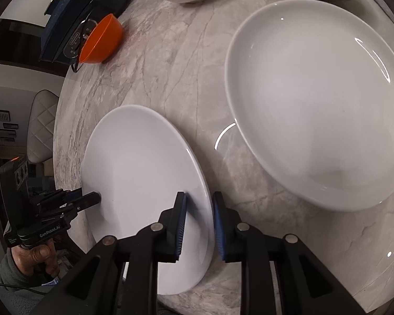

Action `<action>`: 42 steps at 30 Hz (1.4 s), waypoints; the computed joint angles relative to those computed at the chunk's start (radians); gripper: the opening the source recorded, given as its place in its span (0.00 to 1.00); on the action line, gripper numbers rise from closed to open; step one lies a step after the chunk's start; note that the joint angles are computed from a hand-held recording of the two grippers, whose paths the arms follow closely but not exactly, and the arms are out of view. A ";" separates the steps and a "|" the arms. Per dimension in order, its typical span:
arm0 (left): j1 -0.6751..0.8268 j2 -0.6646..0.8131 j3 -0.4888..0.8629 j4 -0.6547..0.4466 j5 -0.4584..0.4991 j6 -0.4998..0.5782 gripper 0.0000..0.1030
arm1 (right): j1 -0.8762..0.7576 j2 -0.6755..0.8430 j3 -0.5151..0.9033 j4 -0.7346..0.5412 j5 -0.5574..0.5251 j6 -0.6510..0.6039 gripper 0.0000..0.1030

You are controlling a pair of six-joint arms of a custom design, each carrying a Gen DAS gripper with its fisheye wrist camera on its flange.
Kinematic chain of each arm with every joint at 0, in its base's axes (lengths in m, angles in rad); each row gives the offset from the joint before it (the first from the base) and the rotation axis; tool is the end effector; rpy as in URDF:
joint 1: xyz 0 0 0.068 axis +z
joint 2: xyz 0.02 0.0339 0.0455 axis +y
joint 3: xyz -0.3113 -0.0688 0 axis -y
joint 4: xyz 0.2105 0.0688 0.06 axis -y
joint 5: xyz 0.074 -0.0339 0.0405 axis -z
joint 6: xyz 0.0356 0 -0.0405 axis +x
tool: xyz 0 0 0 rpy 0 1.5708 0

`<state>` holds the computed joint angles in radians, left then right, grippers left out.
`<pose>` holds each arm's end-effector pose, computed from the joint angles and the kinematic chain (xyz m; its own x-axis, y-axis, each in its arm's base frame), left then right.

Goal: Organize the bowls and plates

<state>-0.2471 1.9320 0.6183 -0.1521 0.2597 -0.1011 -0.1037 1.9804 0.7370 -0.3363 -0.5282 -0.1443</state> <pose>0.2430 -0.0707 0.1086 -0.9859 0.1481 -0.0785 0.1638 0.9503 -0.2647 0.2680 -0.0098 0.1143 -0.9978 -0.0210 -0.0637 -0.0501 0.8646 0.5000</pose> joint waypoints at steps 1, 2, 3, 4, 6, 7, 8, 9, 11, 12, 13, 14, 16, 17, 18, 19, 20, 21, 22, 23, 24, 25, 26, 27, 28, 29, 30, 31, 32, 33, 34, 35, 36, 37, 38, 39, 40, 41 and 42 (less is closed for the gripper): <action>0.002 0.003 -0.001 0.004 0.007 -0.002 0.27 | -0.001 -0.002 -0.004 0.007 -0.008 0.008 0.28; 0.015 -0.001 -0.006 0.009 0.021 -0.003 0.29 | -0.007 -0.004 -0.013 0.017 -0.021 0.014 0.37; 0.033 -0.011 -0.018 0.023 0.036 -0.008 0.29 | -0.012 -0.012 -0.025 0.032 -0.037 0.028 0.45; 0.065 -0.023 -0.025 0.028 0.051 0.000 0.29 | -0.021 -0.030 -0.048 0.054 -0.044 0.035 0.59; 0.091 -0.069 -0.028 0.026 0.065 -0.018 0.41 | -0.046 -0.083 -0.109 0.109 -0.049 0.028 0.65; 0.101 -0.086 -0.030 0.041 0.069 -0.028 0.51 | -0.072 -0.106 -0.137 0.125 -0.065 0.022 0.68; 0.110 -0.108 -0.034 0.058 0.075 -0.041 0.65 | -0.107 -0.119 -0.161 0.134 -0.093 0.019 0.72; 0.119 -0.125 -0.037 0.080 0.085 -0.053 0.73 | -0.148 -0.128 -0.182 0.137 -0.129 0.015 0.73; 0.142 -0.144 -0.027 0.097 0.128 -0.057 0.79 | -0.237 -0.142 -0.225 0.134 -0.192 0.000 0.85; 0.152 -0.146 -0.017 0.093 0.153 -0.057 0.84 | -0.277 -0.148 -0.244 0.126 -0.209 -0.009 0.87; 0.151 -0.152 -0.015 0.098 0.178 -0.072 0.86 | -0.317 -0.144 -0.257 0.109 -0.226 -0.024 0.87; 0.151 -0.154 -0.019 0.117 0.209 -0.088 0.92 | -0.358 -0.136 -0.265 0.086 -0.242 -0.040 0.87; 0.151 -0.176 -0.024 0.145 0.257 -0.109 0.97 | -0.426 -0.134 -0.277 0.051 -0.262 -0.055 0.88; 0.138 -0.184 -0.041 0.188 0.271 -0.128 0.97 | -0.461 -0.137 -0.275 0.026 -0.265 -0.063 0.92; 0.130 -0.201 -0.035 0.189 0.287 -0.136 0.97 | -0.492 -0.137 -0.270 -0.003 -0.277 -0.068 0.96; 0.108 -0.206 -0.035 0.199 0.284 -0.155 0.97 | -0.533 -0.128 -0.262 -0.046 -0.301 -0.079 1.00; 0.084 -0.214 -0.038 0.196 0.276 -0.168 0.97 | -0.575 -0.111 -0.255 -0.095 -0.339 -0.104 1.00; 0.065 -0.232 -0.031 0.163 0.269 -0.171 0.97 | -0.614 -0.096 -0.245 -0.159 -0.371 -0.140 1.00; 0.048 -0.243 -0.023 0.137 0.265 -0.167 0.97 | -0.643 -0.086 -0.236 -0.221 -0.398 -0.170 1.00; 0.023 -0.240 -0.008 0.121 0.246 -0.170 0.97 | -0.663 -0.096 -0.230 -0.267 -0.417 -0.197 1.00; 0.000 -0.245 0.004 0.106 0.209 -0.185 0.97 | -0.673 -0.118 -0.217 -0.308 -0.436 -0.218 1.00; -0.012 -0.249 0.015 0.095 0.189 -0.199 0.97 | -0.687 -0.136 -0.199 -0.353 -0.467 -0.251 1.00; -0.023 -0.255 0.026 0.083 0.169 -0.211 0.97 | -0.708 -0.146 -0.175 -0.412 -0.508 -0.300 1.00; -0.033 -0.258 0.039 0.077 0.145 -0.213 0.97 | -0.734 -0.140 -0.152 -0.478 -0.551 -0.359 1.00; -0.047 -0.259 0.058 0.072 0.121 -0.210 0.97 | -0.753 -0.132 -0.130 -0.538 -0.594 -0.403 1.00; -0.062 -0.258 0.083 0.051 0.086 -0.210 0.97 | -0.765 -0.129 -0.108 -0.584 -0.624 -0.427 1.00; -0.082 -0.246 0.117 0.025 0.040 -0.226 0.97 | -0.766 -0.127 -0.081 -0.621 -0.640 -0.441 1.00; -0.096 -0.233 0.146 0.007 0.013 -0.247 0.97 | -0.761 -0.123 -0.045 -0.647 -0.634 -0.445 1.00; -0.109 -0.217 0.169 0.005 0.002 -0.269 0.97 | -0.757 -0.113 -0.005 -0.650 -0.615 -0.420 1.00; -0.126 -0.193 0.195 0.005 -0.009 -0.288 0.97 | -0.754 -0.097 0.026 -0.614 -0.600 -0.351 1.00; -0.148 -0.162 0.236 -0.015 -0.026 -0.299 0.97 | -0.764 -0.054 0.062 -0.595 -0.588 -0.298 1.00; -0.174 -0.123 0.291 -0.054 -0.044 -0.303 0.97 | -0.773 -0.007 0.100 -0.567 -0.575 -0.239 1.00; -0.200 -0.080 0.354 -0.104 -0.066 -0.306 0.97 | -0.797 0.034 0.143 -0.546 -0.542 -0.209 1.00; -0.225 -0.032 0.415 -0.145 -0.075 -0.295 0.97 | -0.800 0.064 0.174 -0.496 -0.516 -0.178 1.00; -0.246 0.013 0.478 -0.183 -0.079 -0.272 0.97 | -0.794 0.092 0.209 -0.469 -0.482 -0.183 1.00; -0.265 0.054 0.536 -0.212 -0.091 -0.248 0.95 | -0.777 0.114 0.245 -0.451 -0.421 -0.191 1.00; -0.278 0.094 0.593 -0.239 -0.088 -0.223 0.95 | -0.762 0.137 0.272 -0.438 -0.371 -0.217 0.97; -0.285 0.128 0.645 -0.257 -0.068 -0.195 0.95 | -0.745 0.164 0.298 -0.427 -0.335 -0.247 0.88; -0.290 0.161 0.699 -0.276 -0.050 -0.162 0.95 | -0.737 0.195 0.321 -0.425 -0.325 -0.280 0.84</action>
<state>-0.5375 2.0928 1.3174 -0.4283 0.2096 -0.2627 -0.8402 2.1749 1.0576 -0.7618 -0.8529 -0.4248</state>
